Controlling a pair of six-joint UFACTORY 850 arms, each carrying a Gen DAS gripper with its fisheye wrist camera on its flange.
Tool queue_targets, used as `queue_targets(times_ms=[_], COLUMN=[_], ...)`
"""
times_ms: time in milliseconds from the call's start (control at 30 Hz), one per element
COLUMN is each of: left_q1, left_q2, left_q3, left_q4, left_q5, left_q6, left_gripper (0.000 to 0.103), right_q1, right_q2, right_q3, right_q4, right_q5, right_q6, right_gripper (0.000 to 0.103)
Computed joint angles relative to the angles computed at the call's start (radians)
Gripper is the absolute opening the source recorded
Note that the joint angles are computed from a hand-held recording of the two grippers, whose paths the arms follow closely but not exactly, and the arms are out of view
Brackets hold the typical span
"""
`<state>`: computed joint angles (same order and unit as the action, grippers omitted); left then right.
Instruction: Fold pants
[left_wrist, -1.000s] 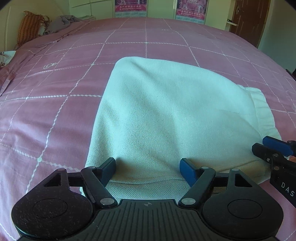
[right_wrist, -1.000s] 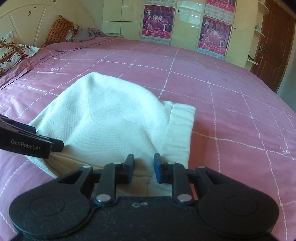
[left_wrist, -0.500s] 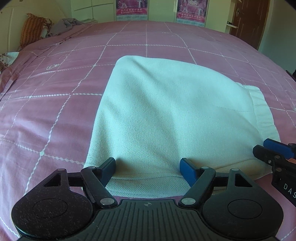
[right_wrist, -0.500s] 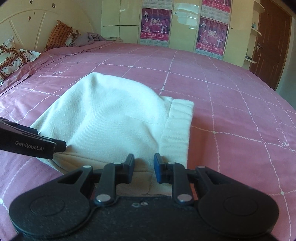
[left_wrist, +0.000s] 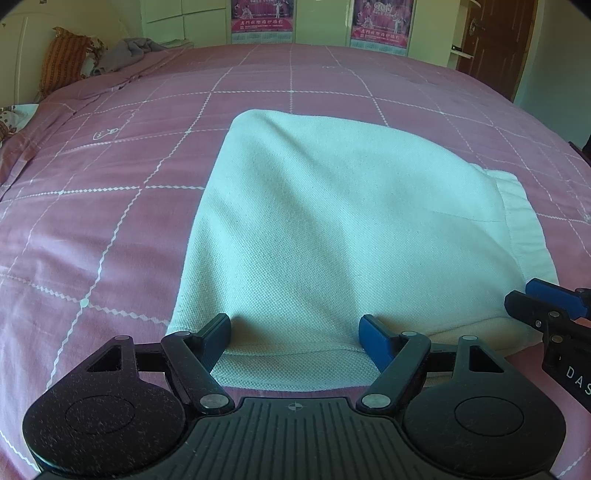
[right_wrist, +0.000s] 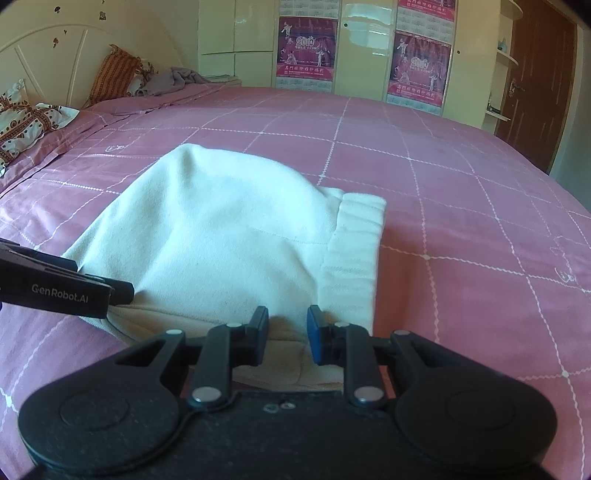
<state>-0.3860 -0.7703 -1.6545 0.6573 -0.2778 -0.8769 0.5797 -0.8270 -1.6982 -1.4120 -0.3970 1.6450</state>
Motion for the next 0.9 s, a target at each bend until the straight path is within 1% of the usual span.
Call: queue_targets(times_ms=[433, 500, 600, 700, 733, 767, 800, 833, 867, 900], left_q1=[-0.001, 0.000, 0.007, 0.020, 0.023, 0.027, 0.029, 0.028, 0.030, 0.036], left_q2=[0.007, 0.007, 0.004, -0.004, -0.004, 0.001, 0.006, 0.010, 0.013, 0.010], left_q3=[0.011, 0.008, -0.006, -0.038, -0.045, -0.046, -0.046, -0.045, -0.046, -0.052], left_q4=[0.008, -0.010, -0.100, -0.268, -0.295, -0.280, -0.224, -0.125, -0.044, -0.003], left_q5=[0.010, 0.008, 0.002, -0.017, -0.021, -0.019, -0.021, -0.028, -0.038, -0.042], left_q6=[-0.013, 0.008, 0.104, 0.276, 0.298, 0.279, 0.218, 0.117, 0.033, -0.010], left_gripper=[0.076, 0.076, 0.077, 0.077, 0.078, 0.078, 0.080, 0.082, 0.089, 0.094], right_q1=[0.000, 0.000, -0.003, -0.009, -0.011, -0.012, -0.013, -0.015, -0.015, -0.014], right_q2=[-0.003, -0.002, 0.000, -0.001, -0.002, -0.006, -0.007, -0.009, -0.012, -0.018], right_q3=[-0.007, -0.006, -0.007, -0.019, -0.027, -0.039, -0.048, -0.058, -0.070, -0.088], right_q4=[0.022, 0.023, 0.037, 0.097, 0.129, 0.167, 0.199, 0.231, 0.263, 0.285], right_q5=[0.001, 0.003, 0.009, 0.024, 0.028, 0.031, 0.033, 0.035, 0.032, 0.013], right_q6=[-0.006, -0.004, -0.011, -0.062, -0.096, -0.142, -0.184, -0.229, -0.279, -0.319], right_gripper=[0.023, 0.023, 0.023, 0.024, 0.025, 0.027, 0.031, 0.034, 0.043, 0.057])
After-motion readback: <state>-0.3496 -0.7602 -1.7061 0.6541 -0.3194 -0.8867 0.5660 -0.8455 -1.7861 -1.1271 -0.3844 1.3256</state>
